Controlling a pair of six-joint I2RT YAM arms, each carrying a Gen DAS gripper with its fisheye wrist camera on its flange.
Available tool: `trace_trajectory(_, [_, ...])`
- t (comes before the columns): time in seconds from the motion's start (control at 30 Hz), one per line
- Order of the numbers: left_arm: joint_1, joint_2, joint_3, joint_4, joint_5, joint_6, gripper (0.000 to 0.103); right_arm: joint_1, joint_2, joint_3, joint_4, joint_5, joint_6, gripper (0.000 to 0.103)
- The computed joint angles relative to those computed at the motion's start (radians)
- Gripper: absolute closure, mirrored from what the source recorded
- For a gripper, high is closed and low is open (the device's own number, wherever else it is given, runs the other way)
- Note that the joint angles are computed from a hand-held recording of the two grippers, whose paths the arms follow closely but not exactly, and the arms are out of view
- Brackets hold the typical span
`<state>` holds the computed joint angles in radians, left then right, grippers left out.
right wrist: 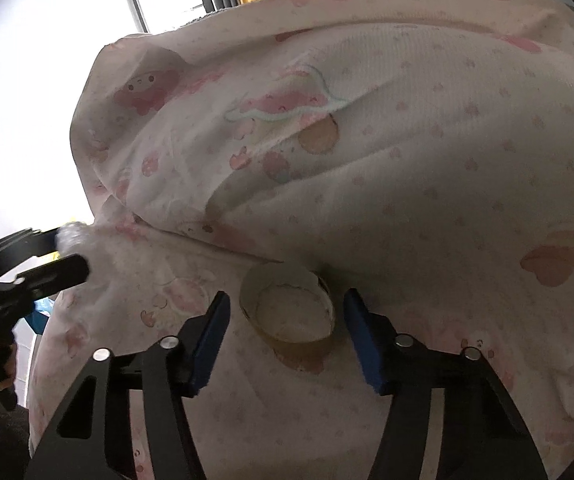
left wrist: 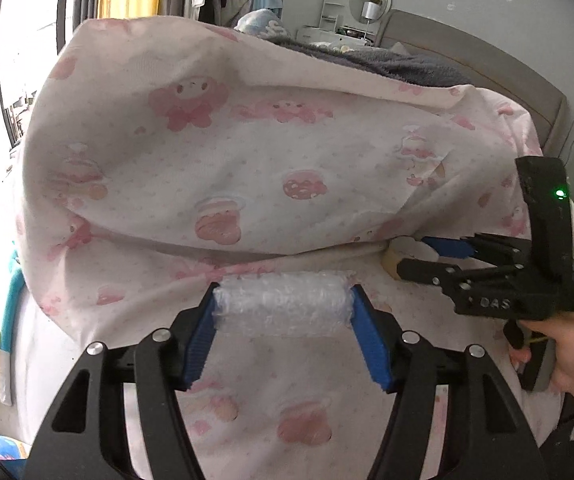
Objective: Collect trash
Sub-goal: 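Close the left tool on the bubble-wrap roll while the right tool closes on the brown tape roll, then carry the bubble wrap and tape roll over the black bin with both tools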
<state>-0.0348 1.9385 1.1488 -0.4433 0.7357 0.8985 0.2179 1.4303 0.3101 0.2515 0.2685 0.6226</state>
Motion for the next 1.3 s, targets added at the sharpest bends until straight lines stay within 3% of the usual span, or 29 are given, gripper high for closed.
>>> trace_trajectory(0.17, [0.051, 0.008, 0.039, -0.082, 0.029, 0.06, 0.037, 0.037, 0.085, 0.095, -0.085, 0.054, -0.003, 0.047])
trace_trajectory(0.3, [0.107, 0.026, 0.097, -0.176, 0.057, 0.121, 0.037, 0.059, 0.137, 0.153, -0.146, 0.096, 0.009, 0.055])
trace_trajectory(0.6, [0.155, 0.033, 0.139, -0.233, 0.075, 0.142, 0.037, 0.143, 0.171, 0.253, -0.271, 0.171, 0.077, 0.055])
trace_trajectory(1.03, [0.274, 0.077, 0.211, -0.359, 0.093, 0.205, 0.037, 0.379, 0.059, 0.349, -0.46, 0.3, 0.291, 0.055])
trace_trajectory(1.3, [0.326, 0.085, 0.157, -0.269, 0.035, 0.201, 0.037, 0.585, -0.074, 0.372, -0.655, 0.411, 0.486, 0.055])
